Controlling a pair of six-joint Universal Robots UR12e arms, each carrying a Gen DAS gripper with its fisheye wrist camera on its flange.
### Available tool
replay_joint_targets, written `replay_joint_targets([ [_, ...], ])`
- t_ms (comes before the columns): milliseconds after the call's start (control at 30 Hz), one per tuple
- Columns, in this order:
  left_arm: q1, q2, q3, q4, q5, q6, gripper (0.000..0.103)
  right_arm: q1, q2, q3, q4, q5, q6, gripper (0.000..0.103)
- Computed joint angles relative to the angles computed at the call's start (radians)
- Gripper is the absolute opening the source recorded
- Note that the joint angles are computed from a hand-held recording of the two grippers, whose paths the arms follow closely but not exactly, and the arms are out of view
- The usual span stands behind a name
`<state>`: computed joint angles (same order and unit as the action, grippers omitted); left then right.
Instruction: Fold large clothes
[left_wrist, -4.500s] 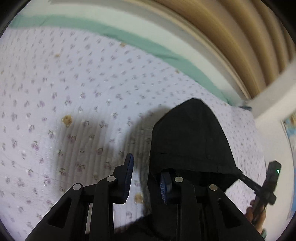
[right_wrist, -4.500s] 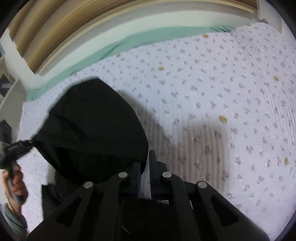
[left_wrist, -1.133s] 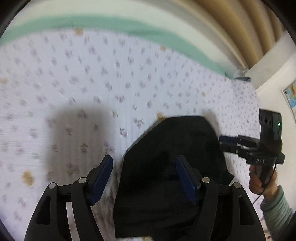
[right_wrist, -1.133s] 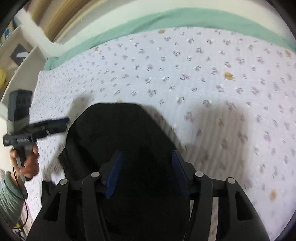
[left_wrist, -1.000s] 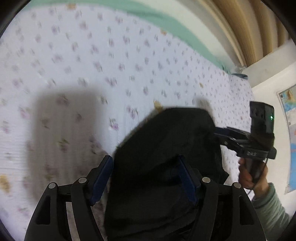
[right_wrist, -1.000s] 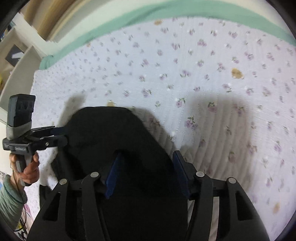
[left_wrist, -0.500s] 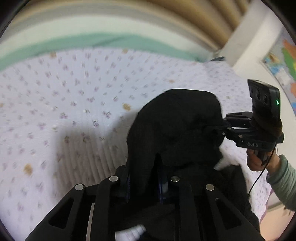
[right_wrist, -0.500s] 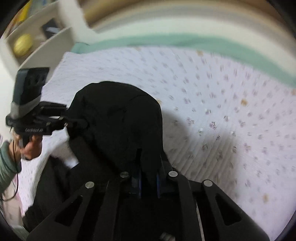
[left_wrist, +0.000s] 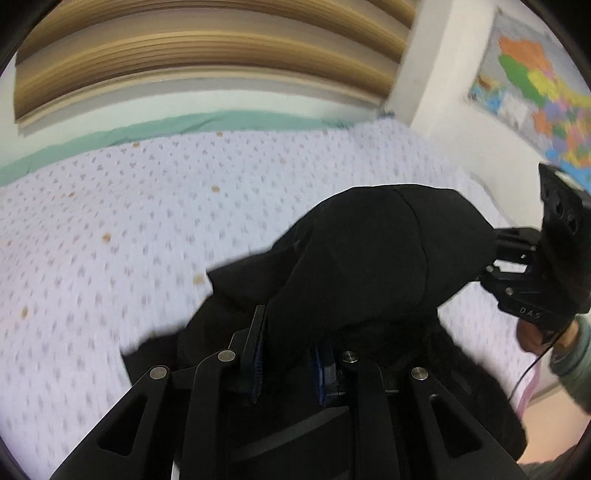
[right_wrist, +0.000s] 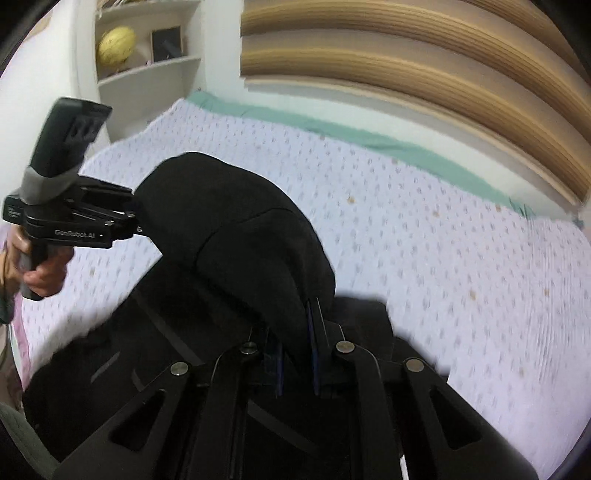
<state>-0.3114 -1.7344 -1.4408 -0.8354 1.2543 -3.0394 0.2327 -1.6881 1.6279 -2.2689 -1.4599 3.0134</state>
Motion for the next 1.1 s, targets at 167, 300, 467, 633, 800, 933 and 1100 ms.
replay_joint_targets([
  [167, -0.041, 0.086, -0.147, -0.024, 0.066, 0.036, 0.023, 0.054, -0.077, 0.113, 0.017, -0.066, 0.048, 0.014],
  [300, -0.066, 0.11, -0.244, 0.027, 0.132, 0.041, 0.023, 0.079, -0.103, 0.189, -0.002, -0.075, 0.084, 0.014],
  [467, -0.068, 0.118, -0.341, 0.177, 0.145, -0.003, 0.025, 0.109, -0.11, 0.268, -0.075, -0.116, 0.13, 0.019],
  [633, -0.048, 0.138, -0.395, 0.276, 0.09, -0.033, 0.031, 0.104, -0.142, 0.334, -0.154, -0.105, 0.188, 0.041],
  [800, 0.001, 0.186, -0.454, 0.356, -0.039, -0.088, 0.055, 0.096, -0.192, 0.381, -0.216, -0.09, 0.204, 0.063],
  [933, 0.025, 0.241, -0.505, 0.427, -0.095, -0.111, 0.055, 0.113, -0.233, 0.4, -0.256, -0.117, 0.238, 0.063],
  [1100, -0.015, 0.278, -0.432, 0.338, 0.043, -0.123, 0.056, 0.133, -0.262, 0.351, -0.305, -0.087, 0.281, 0.063],
])
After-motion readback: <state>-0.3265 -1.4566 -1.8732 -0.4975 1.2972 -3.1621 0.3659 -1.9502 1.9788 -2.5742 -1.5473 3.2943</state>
